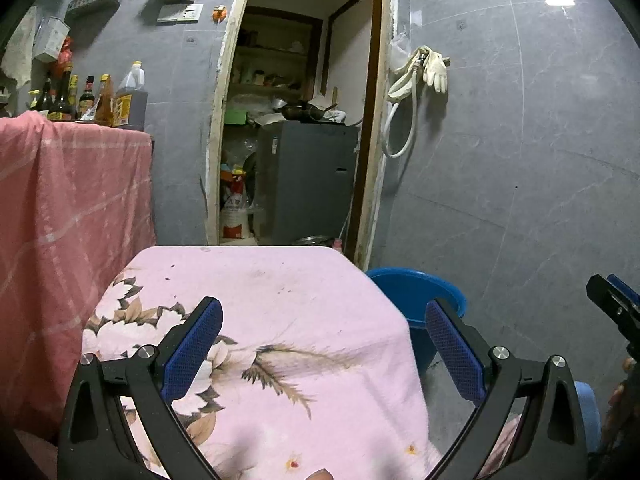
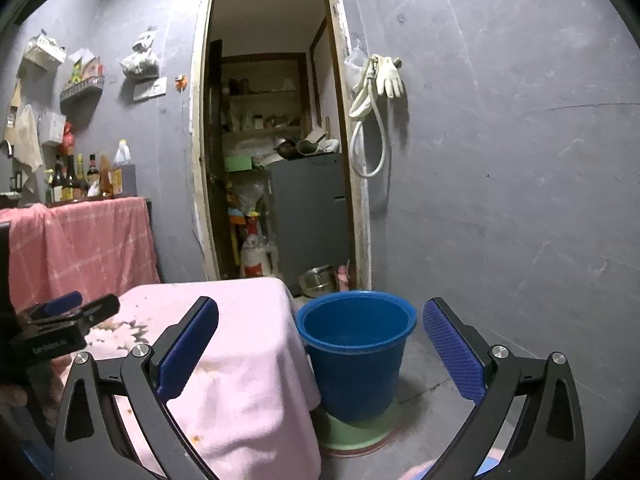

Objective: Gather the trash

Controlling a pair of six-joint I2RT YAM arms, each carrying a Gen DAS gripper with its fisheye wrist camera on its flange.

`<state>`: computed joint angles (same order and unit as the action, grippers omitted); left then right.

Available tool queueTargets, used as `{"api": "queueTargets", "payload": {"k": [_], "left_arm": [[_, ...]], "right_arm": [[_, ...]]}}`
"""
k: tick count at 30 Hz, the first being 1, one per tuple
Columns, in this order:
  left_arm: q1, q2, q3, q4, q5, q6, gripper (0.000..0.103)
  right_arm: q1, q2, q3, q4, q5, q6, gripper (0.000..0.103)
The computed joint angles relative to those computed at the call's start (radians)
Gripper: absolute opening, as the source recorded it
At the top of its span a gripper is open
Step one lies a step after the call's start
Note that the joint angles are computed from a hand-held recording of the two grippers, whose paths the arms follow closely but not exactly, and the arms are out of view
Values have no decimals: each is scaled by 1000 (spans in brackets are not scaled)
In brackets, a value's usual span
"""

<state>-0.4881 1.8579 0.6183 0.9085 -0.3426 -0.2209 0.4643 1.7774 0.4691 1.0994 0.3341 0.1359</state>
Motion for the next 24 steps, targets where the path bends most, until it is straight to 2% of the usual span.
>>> {"api": "queueTargets", "payload": {"k": [4,9,24], "left_arm": [[-6,26,-29,54,-22,-4,99],[-2,56,-37,71,-31,-6,99],[16,67,-54,103,-24,7,99]], "right_arm": [[6,48,-4,28,30,8,103],[0,87,-2,39,33,22,103],[4,81,-4,31,30,21,103]]}}
